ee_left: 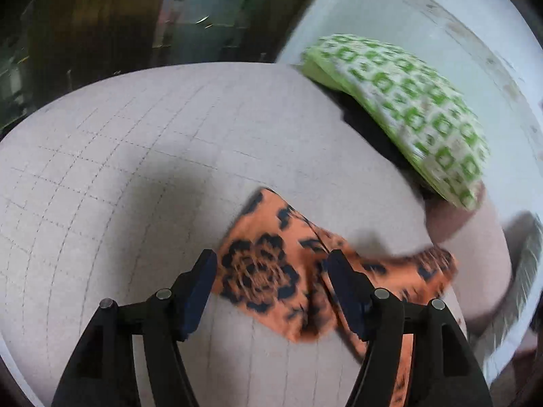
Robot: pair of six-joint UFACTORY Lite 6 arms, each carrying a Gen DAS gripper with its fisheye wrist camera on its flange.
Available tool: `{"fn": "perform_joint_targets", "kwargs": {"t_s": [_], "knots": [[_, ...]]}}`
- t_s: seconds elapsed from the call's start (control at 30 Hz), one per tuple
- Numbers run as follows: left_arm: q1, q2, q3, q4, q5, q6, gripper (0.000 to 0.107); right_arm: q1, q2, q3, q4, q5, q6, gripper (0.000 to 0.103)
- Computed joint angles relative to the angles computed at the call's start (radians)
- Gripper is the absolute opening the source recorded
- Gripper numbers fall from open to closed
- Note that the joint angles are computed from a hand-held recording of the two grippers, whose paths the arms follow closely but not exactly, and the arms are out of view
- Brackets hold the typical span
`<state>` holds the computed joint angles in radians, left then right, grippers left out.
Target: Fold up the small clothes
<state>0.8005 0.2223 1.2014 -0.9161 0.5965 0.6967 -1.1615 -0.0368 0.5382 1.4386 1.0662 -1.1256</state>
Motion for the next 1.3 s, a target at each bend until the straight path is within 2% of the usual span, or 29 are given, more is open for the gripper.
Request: {"fn": "perform_joint_targets", "kwargs": {"t_s": [0.13, 0.2, 0.27, 0.3, 0.33, 0.37, 0.4, 0.47, 0.53, 0.6, 0.67, 0.77, 0.83, 0.9, 0.97, 1.1, 1.17, 1.3], "knots": [[-0.013, -0.174, -0.204, -0.08, 0.02, 0.126, 0.068, -0.083, 0.147, 0.13, 0.011, -0.019, 0.013, 0.092], [-0.047, -0.278, -0.341, -0.128, 0.034, 0.192, 0.068, -0.08, 0.22, 0.222, -0.055, -0.099, 0.118, 0.092], [-0.089, -0.36, -0.427, -0.128, 0.03, 0.206, 0.068, 0.004, 0.231, 0.289, -0.062, -0.218, 0.14, 0.09], [-0.13, -0.398, -0.473, -0.131, 0.014, 0.219, 0.068, 0.066, 0.224, 0.328, -0.094, -0.294, 0.181, 0.085], [-0.16, -0.42, -0.499, -0.128, 0.002, 0.223, 0.068, 0.127, 0.234, 0.384, -0.156, -0.354, 0.232, 0.075], [-0.186, -0.464, -0.547, -0.115, -0.005, 0.232, 0.068, 0.165, 0.263, 0.448, -0.26, -0.41, 0.298, 0.04], [-0.213, -0.491, -0.576, -0.103, -0.017, 0.227, 0.068, 0.219, 0.317, 0.513, -0.365, -0.477, 0.383, 0.017], [-0.267, -0.517, -0.622, -0.1, -0.048, 0.234, 0.068, 0.269, 0.38, 0.618, -0.574, -0.516, 0.577, 0.008], [-0.277, -0.537, -0.649, -0.114, -0.045, 0.257, 0.068, 0.321, 0.332, 0.651, -0.783, -0.602, 0.718, 0.007], [-0.293, -0.569, -0.664, -0.115, -0.051, 0.274, 0.068, 0.338, 0.249, 0.69, -0.983, -0.638, 0.88, 0.007], [-0.32, -0.582, -0.668, -0.131, -0.069, 0.29, 0.068, 0.335, 0.171, 0.74, -1.101, -0.651, 0.993, 0.007], [-0.372, -0.561, -0.666, -0.168, -0.101, 0.331, 0.068, 0.31, 0.139, 0.891, -1.122, -0.588, 0.957, 0.007], [-0.394, -0.568, -0.687, -0.193, -0.109, 0.36, 0.068, 0.277, 0.096, 0.929, -1.038, -0.532, 0.858, 0.007], [-0.411, -0.557, -0.691, -0.208, -0.119, 0.37, 0.068, 0.298, 0.113, 0.951, -1.012, -0.546, 0.841, 0.007], [-0.413, -0.557, -0.692, -0.215, -0.118, 0.386, 0.068, 0.321, 0.132, 0.899, -1.008, -0.549, 0.845, 0.007], [-0.411, -0.554, -0.701, -0.256, -0.122, 0.426, 0.068, 0.324, 0.132, 0.693, -1.053, -0.624, 0.919, 0.007], [-0.362, -0.583, -0.713, -0.249, -0.082, 0.44, 0.068, 0.32, 0.143, 0.644, -1.073, -0.643, 0.966, 0.007], [-0.349, -0.586, -0.717, -0.294, -0.055, 0.475, 0.068, 0.415, 0.057, 0.666, -1.122, -0.642, 1.029, 0.007]]}}
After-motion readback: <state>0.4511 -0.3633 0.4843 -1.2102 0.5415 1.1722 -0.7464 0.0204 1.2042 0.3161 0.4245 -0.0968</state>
